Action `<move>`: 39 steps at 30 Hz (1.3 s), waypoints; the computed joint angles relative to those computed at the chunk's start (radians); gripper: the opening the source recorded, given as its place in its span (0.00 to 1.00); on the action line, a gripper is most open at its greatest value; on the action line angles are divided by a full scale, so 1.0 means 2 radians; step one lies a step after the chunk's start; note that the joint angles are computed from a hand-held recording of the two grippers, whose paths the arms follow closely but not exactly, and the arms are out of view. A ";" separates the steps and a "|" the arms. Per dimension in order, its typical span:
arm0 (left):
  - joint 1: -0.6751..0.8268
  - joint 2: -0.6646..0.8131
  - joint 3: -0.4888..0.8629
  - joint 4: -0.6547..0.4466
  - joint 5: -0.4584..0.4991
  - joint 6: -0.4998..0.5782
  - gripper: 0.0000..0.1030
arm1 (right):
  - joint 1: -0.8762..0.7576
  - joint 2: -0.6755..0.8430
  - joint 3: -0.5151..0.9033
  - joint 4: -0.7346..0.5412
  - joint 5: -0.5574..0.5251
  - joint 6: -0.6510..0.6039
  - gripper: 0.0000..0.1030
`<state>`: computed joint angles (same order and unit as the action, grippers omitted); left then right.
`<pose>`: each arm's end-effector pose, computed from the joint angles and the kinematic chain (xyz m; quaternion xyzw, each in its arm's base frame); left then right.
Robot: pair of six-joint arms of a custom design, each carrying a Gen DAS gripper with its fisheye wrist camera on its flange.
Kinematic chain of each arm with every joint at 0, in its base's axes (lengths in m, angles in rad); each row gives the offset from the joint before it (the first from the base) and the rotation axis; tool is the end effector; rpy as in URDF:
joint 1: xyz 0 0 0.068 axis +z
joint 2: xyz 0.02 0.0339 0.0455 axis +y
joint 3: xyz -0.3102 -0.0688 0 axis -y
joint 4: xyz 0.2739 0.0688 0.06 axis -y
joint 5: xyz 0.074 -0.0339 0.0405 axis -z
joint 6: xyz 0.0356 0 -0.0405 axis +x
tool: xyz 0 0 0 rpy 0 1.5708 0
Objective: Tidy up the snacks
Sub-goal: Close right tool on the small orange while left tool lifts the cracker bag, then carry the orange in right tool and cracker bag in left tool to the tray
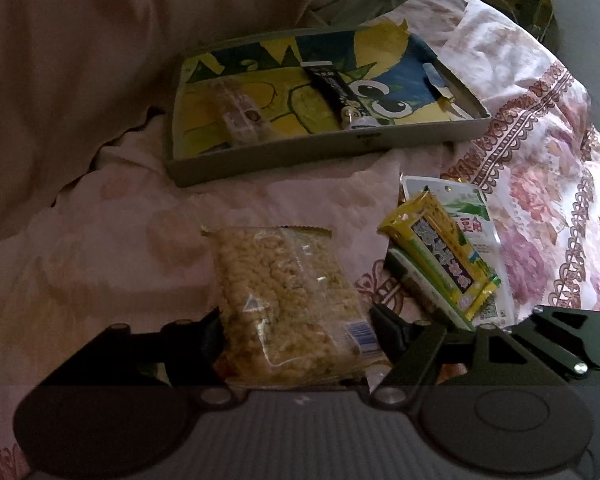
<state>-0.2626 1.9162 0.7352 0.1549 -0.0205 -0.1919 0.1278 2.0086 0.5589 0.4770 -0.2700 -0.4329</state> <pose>0.3299 -0.0879 0.0811 0.0313 0.9626 -0.0510 0.2643 0.3014 0.0483 0.0403 -0.3001 0.8990 0.0828 0.3081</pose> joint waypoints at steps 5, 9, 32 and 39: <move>0.006 -0.008 -0.008 0.004 0.009 -0.006 0.75 | -0.002 0.011 0.009 0.001 -0.004 0.020 0.35; 0.011 -0.012 -0.013 0.011 0.016 -0.012 0.74 | -0.009 -0.001 0.002 0.009 -0.016 0.035 0.34; 0.033 -0.033 -0.054 0.126 0.037 -0.053 0.74 | -0.038 -0.036 -0.020 0.133 -0.042 0.089 0.34; 0.040 -0.024 -0.042 0.178 -0.004 -0.063 0.74 | -0.027 -0.012 0.018 0.158 -0.036 0.115 0.34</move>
<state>-0.1832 1.8687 0.6508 0.5113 -0.0279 -0.3169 0.0736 1.9840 0.5948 0.7920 -0.3416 -0.2030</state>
